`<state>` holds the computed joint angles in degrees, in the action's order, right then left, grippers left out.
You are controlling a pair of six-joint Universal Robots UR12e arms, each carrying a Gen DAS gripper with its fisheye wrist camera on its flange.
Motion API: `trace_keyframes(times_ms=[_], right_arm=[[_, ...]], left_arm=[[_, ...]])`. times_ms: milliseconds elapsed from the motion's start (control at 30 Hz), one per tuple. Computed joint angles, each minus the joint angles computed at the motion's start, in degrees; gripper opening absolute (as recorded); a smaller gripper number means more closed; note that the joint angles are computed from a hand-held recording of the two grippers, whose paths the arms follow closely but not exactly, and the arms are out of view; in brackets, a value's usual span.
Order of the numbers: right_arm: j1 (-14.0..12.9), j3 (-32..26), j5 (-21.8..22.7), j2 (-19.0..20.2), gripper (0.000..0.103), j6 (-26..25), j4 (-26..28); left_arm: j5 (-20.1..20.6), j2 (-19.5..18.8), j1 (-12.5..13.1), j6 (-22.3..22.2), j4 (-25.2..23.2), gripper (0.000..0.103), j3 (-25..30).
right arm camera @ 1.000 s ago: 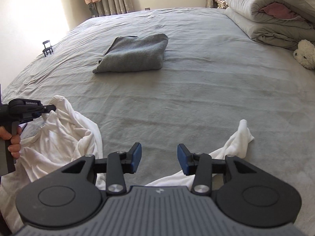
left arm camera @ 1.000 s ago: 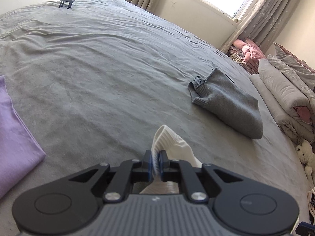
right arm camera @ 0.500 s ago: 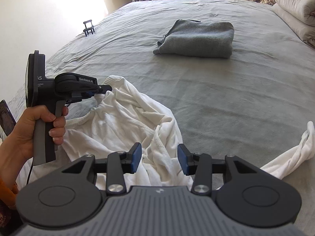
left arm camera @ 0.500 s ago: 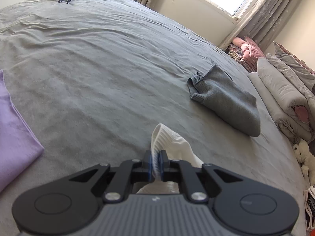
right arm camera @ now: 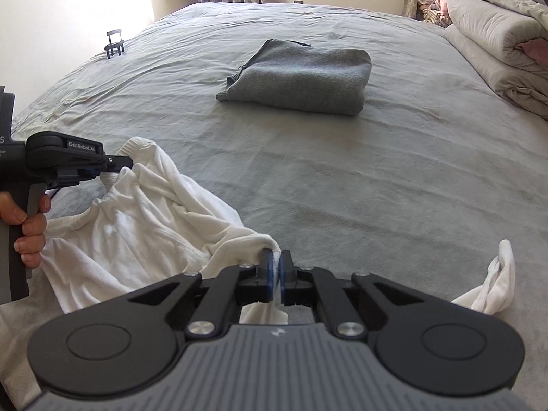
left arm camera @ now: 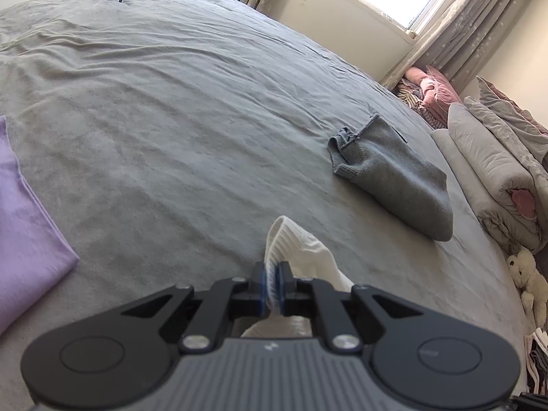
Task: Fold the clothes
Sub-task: 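Hold the ribbed waistband with the left gripper while the right gripper grasps a leg and lays it flat, then open both grippers to release the white garment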
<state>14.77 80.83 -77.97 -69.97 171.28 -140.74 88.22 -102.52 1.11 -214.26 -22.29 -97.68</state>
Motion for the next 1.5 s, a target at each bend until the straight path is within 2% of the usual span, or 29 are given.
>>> trace_keyframes(times_ms=[267,533,733,833,933,1000,1067,1133,1300,1367,1400,1433,1500], right_arm=[[-0.2,-1.4,-3.8,1.2,0.002,2.6,-4.6],[0.2,-2.6,-8.3,2.7,0.002,3.6,-9.6],[0.7,-3.1,-11.9,3.9,0.002,4.5,-14.1],[0.6,-3.5,-12.1,4.4,0.002,5.2,-14.0],[0.4,-3.7,-11.2,4.6,0.002,5.0,-12.8],[0.3,-3.5,-10.7,4.4,0.004,5.6,-11.9],[-0.1,-3.2,-9.7,4.1,0.012,6.5,-11.2],[-0.3,-2.8,-9.4,3.7,0.013,6.4,-10.6],[-0.7,-1.3,-7.9,2.3,0.016,5.5,-9.7],[-0.8,-0.5,-6.8,1.7,0.026,5.1,-9.9],[-0.8,0.1,-6.4,1.3,0.037,4.7,-10.3],[-0.8,0.9,-5.9,0.9,0.041,4.2,-11.0],[-0.8,2.2,-4.5,0.0,0.041,2.8,-11.7]], left_arm=[[0.4,0.0,0.1,-0.2,0.3,0.006,0.0],[2.8,0.1,0.0,-1.6,3.7,0.005,-0.5],[5.2,-0.1,-0.3,-2.8,10.7,0.005,-1.6],[5.0,-0.4,-0.3,-2.7,12.8,0.005,-1.8],[5.3,-0.5,-0.5,-2.4,9.9,0.006,-1.0],[6.2,-0.4,-0.8,-1.8,7.6,0.016,-0.4],[6.2,-0.1,-0.9,-1.6,6.1,0.04,-0.1],[6.5,0.3,-1.0,-0.9,5.2,0.047,0.1],[6.5,2.0,-1.1,0.0,-1.0,0.057,0.1],[6.6,2.8,-1.0,0.0,-3.6,0.06,-0.2],[6.5,3.3,-0.9,-0.1,-4.7,0.06,-0.4],[6.3,3.7,-0.7,-0.4,-5.8,0.061,-0.6],[5.1,4.8,-0.1,-1.8,-8.1,0.061,-1.2]])
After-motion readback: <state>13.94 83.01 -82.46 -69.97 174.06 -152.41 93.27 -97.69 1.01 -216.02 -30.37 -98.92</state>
